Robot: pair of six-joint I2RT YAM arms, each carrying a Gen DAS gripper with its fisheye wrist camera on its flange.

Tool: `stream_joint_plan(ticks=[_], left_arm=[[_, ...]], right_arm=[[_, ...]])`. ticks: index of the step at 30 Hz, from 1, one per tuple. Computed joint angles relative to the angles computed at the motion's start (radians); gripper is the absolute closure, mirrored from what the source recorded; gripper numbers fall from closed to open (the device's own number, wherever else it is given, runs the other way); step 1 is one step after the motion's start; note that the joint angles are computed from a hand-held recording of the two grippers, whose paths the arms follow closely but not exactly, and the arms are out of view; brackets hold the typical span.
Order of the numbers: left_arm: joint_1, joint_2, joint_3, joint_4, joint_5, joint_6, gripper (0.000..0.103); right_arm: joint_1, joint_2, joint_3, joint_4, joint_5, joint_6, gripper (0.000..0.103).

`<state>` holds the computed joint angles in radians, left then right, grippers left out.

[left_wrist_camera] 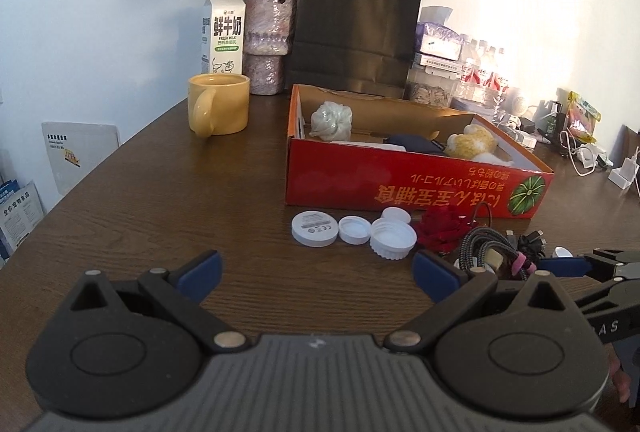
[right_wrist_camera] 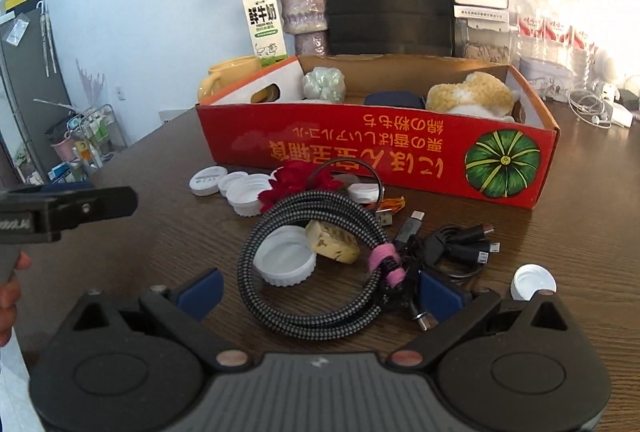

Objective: Organize objects
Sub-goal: 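Move the right gripper back over the braided black cable on the table, then grasp the braided black cable with the right gripper while the left gripper grasps a white cap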

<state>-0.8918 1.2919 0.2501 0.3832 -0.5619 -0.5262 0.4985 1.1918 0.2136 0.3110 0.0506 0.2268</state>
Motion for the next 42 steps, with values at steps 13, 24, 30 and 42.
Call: stream_joint_plan(ticks=[13, 24, 30, 42], left_arm=[[0.021, 0.022, -0.003, 0.024, 0.025, 0.003, 0.0], [0.098, 0.112, 0.038, 0.053, 0.119, 0.051, 0.0], [0.108, 0.162, 0.053, 0.076, 0.142, 0.051, 0.0], [0.097, 0.196, 0.079, 0.067, 0.136, 0.049, 0.0]], right_arm=[[-0.004, 0.153, 0.089, 0.019, -0.008, -0.032, 0.0], [-0.019, 0.222, 0.093, 0.114, -0.022, -0.074, 0.0], [-0.053, 0.224, 0.061, 0.189, -0.078, -0.058, 0.005], [-0.01, 0.14, -0.022, 0.269, -0.006, -0.067, 0.007]])
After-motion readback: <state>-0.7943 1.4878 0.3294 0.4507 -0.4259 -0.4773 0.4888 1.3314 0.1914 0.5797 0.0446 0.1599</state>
